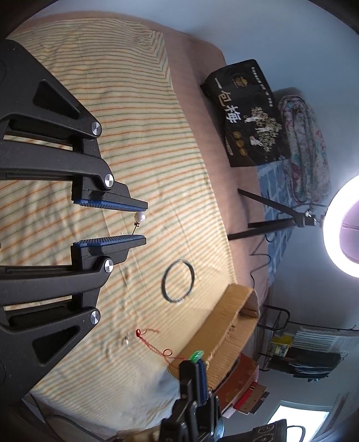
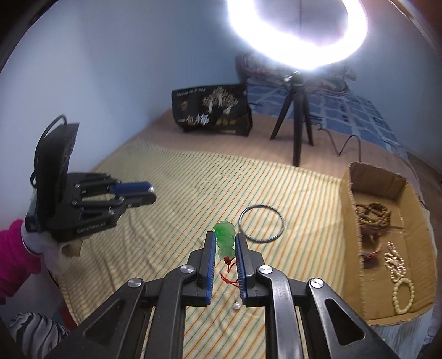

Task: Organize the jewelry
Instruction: 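Carry the jade pendant and pearl earring over the box with both tools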

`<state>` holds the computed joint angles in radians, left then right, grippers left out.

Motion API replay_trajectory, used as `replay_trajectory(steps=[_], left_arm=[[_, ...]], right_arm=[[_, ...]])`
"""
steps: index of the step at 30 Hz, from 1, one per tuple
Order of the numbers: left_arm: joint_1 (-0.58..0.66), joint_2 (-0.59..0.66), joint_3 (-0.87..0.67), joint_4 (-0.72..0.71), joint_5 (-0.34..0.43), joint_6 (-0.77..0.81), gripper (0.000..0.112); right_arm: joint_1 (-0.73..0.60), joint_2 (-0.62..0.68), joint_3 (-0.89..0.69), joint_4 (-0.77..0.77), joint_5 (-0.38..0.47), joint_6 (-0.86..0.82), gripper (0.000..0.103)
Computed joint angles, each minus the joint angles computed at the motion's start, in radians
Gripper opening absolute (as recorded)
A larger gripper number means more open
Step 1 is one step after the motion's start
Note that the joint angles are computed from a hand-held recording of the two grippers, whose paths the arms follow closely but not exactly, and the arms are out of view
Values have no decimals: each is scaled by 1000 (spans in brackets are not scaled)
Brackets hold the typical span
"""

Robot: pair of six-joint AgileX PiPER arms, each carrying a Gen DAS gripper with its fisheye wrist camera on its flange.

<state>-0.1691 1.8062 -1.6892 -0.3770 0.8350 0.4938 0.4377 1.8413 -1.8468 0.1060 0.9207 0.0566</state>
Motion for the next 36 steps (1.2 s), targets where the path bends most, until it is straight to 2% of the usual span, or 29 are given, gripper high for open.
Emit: replay_trajectory(steps=[13, 26, 32, 36], left_arm=[[-63, -14, -80, -38, 40, -25, 16], [-168, 53, -233, -28, 75, -87, 16], [-228, 121, -358, -6, 110, -135, 16], [-266, 201, -502, -1, 155, -182, 16]], right_arm=[[-91, -108, 23, -11, -2, -4, 12], [-233, -170, 10, -1, 6, -44, 12], [-303, -151, -40, -4, 33, -71, 12], [-345, -131, -63, -12, 42, -82, 12]])
